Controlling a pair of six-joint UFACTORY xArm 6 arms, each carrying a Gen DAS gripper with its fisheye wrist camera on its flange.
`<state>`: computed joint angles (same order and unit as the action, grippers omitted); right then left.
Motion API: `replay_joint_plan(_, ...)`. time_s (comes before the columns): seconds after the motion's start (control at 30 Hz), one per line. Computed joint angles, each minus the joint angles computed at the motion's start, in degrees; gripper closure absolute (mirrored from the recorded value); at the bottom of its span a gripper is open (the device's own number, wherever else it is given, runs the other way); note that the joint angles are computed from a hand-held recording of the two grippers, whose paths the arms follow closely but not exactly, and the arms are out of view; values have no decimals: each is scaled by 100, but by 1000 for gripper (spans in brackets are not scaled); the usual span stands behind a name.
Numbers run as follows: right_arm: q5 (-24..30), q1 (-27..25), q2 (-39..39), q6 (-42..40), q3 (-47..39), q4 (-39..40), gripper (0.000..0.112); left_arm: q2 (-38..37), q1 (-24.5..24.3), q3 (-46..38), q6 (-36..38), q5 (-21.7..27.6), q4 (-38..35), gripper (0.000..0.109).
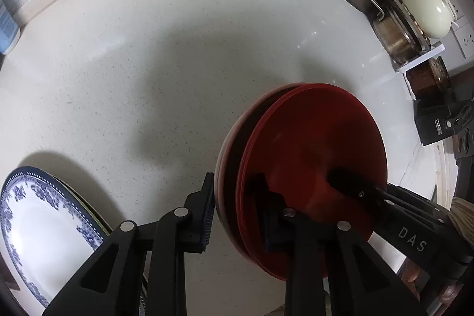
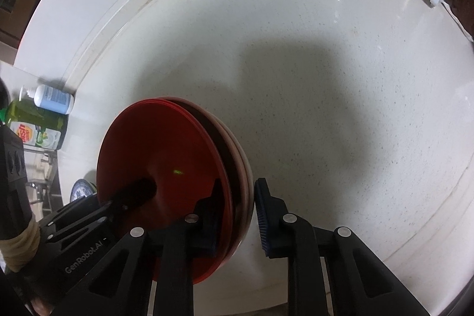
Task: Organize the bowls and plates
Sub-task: 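Lift the nested bowls with both grippers and carry them over the blue-patterned plate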
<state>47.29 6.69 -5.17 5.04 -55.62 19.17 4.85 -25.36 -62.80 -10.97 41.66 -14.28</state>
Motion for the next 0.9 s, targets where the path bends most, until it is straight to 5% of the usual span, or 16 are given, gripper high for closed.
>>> replay_joint_plan(0.9,-19,89,-270,-65,29,-342,91,-407,-28,280,-585,-204,404,83)
